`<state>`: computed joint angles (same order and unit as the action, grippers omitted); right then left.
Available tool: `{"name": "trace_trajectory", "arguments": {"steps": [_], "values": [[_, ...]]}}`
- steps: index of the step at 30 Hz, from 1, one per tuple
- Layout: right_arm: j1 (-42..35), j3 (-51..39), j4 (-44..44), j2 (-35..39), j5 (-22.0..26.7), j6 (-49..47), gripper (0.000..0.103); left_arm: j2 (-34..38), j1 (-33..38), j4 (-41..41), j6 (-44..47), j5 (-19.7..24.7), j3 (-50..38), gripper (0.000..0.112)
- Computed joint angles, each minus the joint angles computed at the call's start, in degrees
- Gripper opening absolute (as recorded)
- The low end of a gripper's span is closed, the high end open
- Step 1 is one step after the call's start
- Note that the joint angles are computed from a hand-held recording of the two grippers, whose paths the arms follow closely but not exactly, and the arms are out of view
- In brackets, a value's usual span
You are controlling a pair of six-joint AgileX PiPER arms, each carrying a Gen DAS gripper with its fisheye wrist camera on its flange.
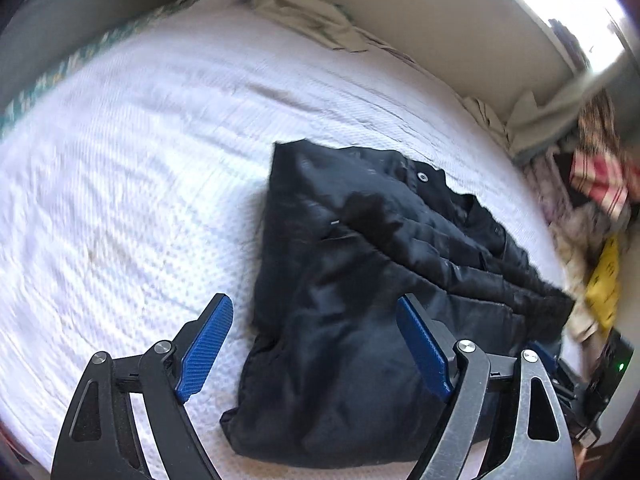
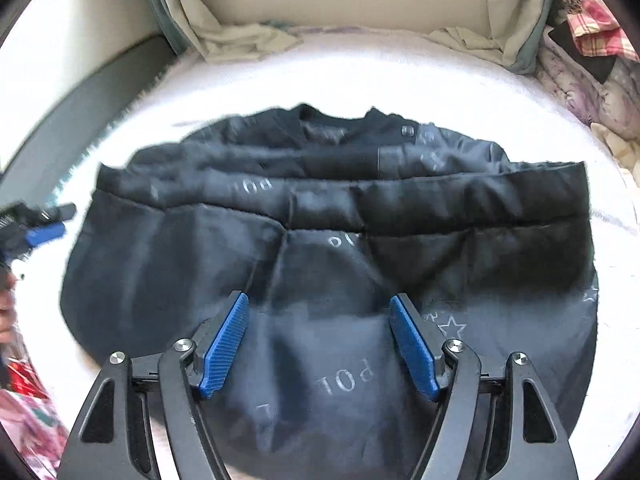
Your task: Fold large clothes
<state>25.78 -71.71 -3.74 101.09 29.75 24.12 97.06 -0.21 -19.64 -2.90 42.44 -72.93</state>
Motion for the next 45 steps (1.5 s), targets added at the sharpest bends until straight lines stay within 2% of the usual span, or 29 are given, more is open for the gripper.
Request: {"name": "trace_trajectory", "arguments": {"steps": [3,10,14,18,23,28,31,32,33,34,37,40,45], "values": [[-0.21,0.73,1.42,-1.80,-0.06,-1.20,0.072,1.70,4.41,-10.34,8.09,2.60,1.67,0.087],[-0.14,1.72,5.14,-3.11,0.06,-4.62,0.072,8.88,7.37,-20.77,15.81,5.85,2.40,0.087],[-0.49,2.44,6.51,-3.79,-0.20,-5.90,0.072,11.13,6.91,-23.61,18.43,5.32,2.87,0.092],[-1.35,2.97,8.75,-4.28,-0.06,-7.24,0.072,11.36,6.10,-28.29,21.67,2.10,5.23,0.090],[-1.80,2.87,8.72,-4.27,0.18,-6.77,0.072,12.38,6.09,-33.84,23.54,2.43,5.84,0.053],[-1.60,2.96,7.45,-4.89,-0.24,-4.93,0.072,10.62,5.43,-32.78,24.31,3.37,5.06,0.030],[-1.13,3.43,4.14,-5.94,-1.00,-1.82,0.071,7.71,5.30,-32.70,24.26,3.69,5.28,0.025],[-0.97,3.57,2.48,-6.21,-1.29,-0.36,0.070,7.04,5.60,-32.66,24.59,3.91,5.37,0.024],[-0.79,3.76,0.25,-6.33,-1.61,1.61,0.063,5.79,5.47,-32.44,24.60,3.79,5.66,0.023],[-0.74,3.70,-1.56,-6.15,-1.49,3.22,0.052,4.95,5.10,-32.06,24.29,3.48,5.66,0.022],[-1.31,3.39,-3.58,-4.31,-1.77,5.12,0.034,2.24,4.13,-30.55,22.98,2.89,5.52,0.021],[-1.87,2.00,-4.11,-0.83,-1.58,5.69,0.028,0.12,2.99,-29.78,21.87,2.46,5.19,0.019],[-3.36,0.07,-2.99,4.55,-3.06,4.40,0.028,-3.43,0.56,-30.07,21.58,2.09,4.44,0.017]]}}
